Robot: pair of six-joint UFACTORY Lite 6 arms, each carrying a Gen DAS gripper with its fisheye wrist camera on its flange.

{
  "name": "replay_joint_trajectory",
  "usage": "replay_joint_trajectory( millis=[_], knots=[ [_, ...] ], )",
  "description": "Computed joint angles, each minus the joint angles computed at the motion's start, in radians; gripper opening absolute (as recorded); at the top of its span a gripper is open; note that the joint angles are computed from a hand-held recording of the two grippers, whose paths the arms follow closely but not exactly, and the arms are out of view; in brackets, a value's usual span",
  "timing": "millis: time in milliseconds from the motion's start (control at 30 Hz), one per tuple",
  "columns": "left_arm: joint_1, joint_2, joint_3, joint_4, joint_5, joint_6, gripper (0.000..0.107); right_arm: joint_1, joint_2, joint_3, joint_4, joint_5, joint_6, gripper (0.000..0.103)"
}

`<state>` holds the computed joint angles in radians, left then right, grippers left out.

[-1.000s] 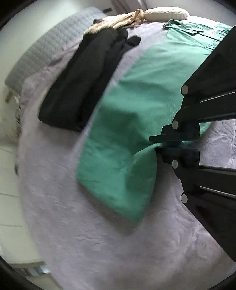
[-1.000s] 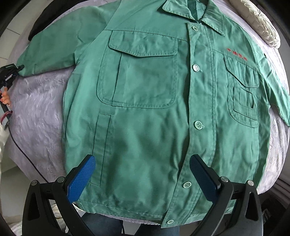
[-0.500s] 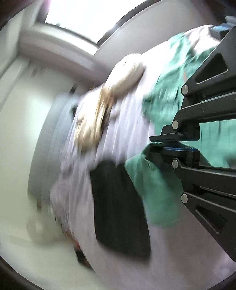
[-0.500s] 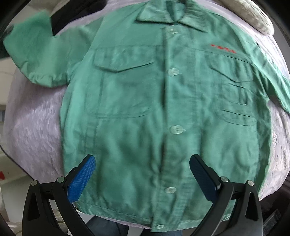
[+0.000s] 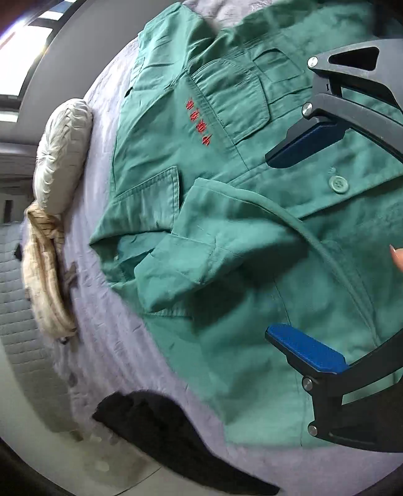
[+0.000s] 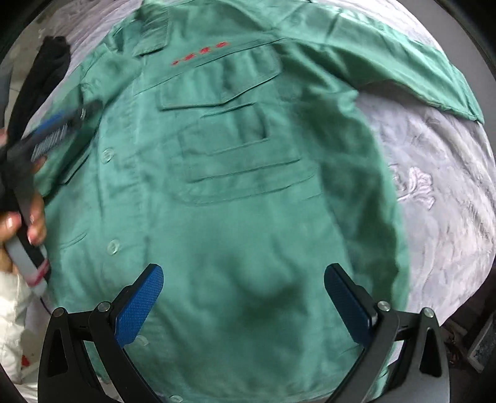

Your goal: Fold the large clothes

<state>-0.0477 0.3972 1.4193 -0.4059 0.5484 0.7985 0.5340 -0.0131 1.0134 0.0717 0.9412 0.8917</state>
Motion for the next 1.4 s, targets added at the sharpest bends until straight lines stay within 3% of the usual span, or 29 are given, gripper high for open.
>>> replay_joint_trajectory(
  millis=[100,200,367,467,533,633,667,700,733,833,967,1100,1200,1300,1367,1400],
  knots=[
    [0.081,-0.131,-0.098,-0.046,0.022,0.073,0.101,-0.052,0.025,0.053,-0.005,-0.044,-0.061,0.103],
    [0.204,-0.193,-0.164,-0.109,-0.018,0.172,0.101,-0.091,0.146,0.172,0.092,-0.174,-0.202,0.103],
    [0.385,-0.135,-0.165,0.013,-0.132,0.116,0.101,-0.173,0.485,0.427,0.605,-0.437,-0.659,0.103],
    [0.423,-0.011,-0.108,0.227,-0.158,-0.072,0.101,-0.225,0.672,0.560,0.919,-0.471,-0.913,0.103],
    [0.440,0.039,-0.095,0.247,-0.187,-0.082,0.101,-0.241,0.778,0.632,1.106,-0.455,-1.029,0.103],
    [0.448,0.093,-0.039,0.200,-0.211,-0.083,0.101,-0.242,0.816,0.665,1.184,-0.495,-1.055,0.100],
    [0.451,0.118,-0.008,0.201,-0.223,-0.121,0.101,-0.251,0.788,0.645,1.223,-0.495,-1.097,0.092],
    [0.445,0.146,0.025,0.239,-0.232,-0.193,0.101,-0.254,0.796,0.667,1.221,-0.490,-1.100,0.044],
    [0.447,0.180,0.064,0.304,-0.238,-0.295,0.101,-0.261,0.815,0.704,1.176,-0.477,-1.061,0.007],
    [0.471,0.224,0.117,0.355,-0.227,-0.390,0.101,-0.274,0.691,0.579,1.186,-0.562,-1.101,0.005],
    [0.486,0.250,0.126,0.291,-0.245,-0.299,0.102,-0.292,0.504,0.328,1.103,-0.688,-1.047,0.006],
    [0.482,0.259,0.123,0.343,-0.260,-0.301,0.103,-0.322,0.527,0.204,1.446,-0.641,-1.358,0.006],
    [0.534,0.212,0.137,0.163,-0.115,-0.052,0.102,-0.351,0.497,0.127,1.668,-0.584,-1.551,0.007],
    [0.591,0.168,0.169,0.074,0.069,0.115,0.102,-0.366,0.489,0.129,1.591,-0.566,-1.516,0.010],
    [0.616,0.190,0.265,0.034,0.195,0.136,0.102,-0.375,0.496,0.130,1.635,-0.526,-1.567,0.023],
    [0.612,0.239,0.358,0.018,0.248,0.107,0.102,-0.377,0.516,0.144,1.707,-0.502,-1.630,0.036]
  ],
)
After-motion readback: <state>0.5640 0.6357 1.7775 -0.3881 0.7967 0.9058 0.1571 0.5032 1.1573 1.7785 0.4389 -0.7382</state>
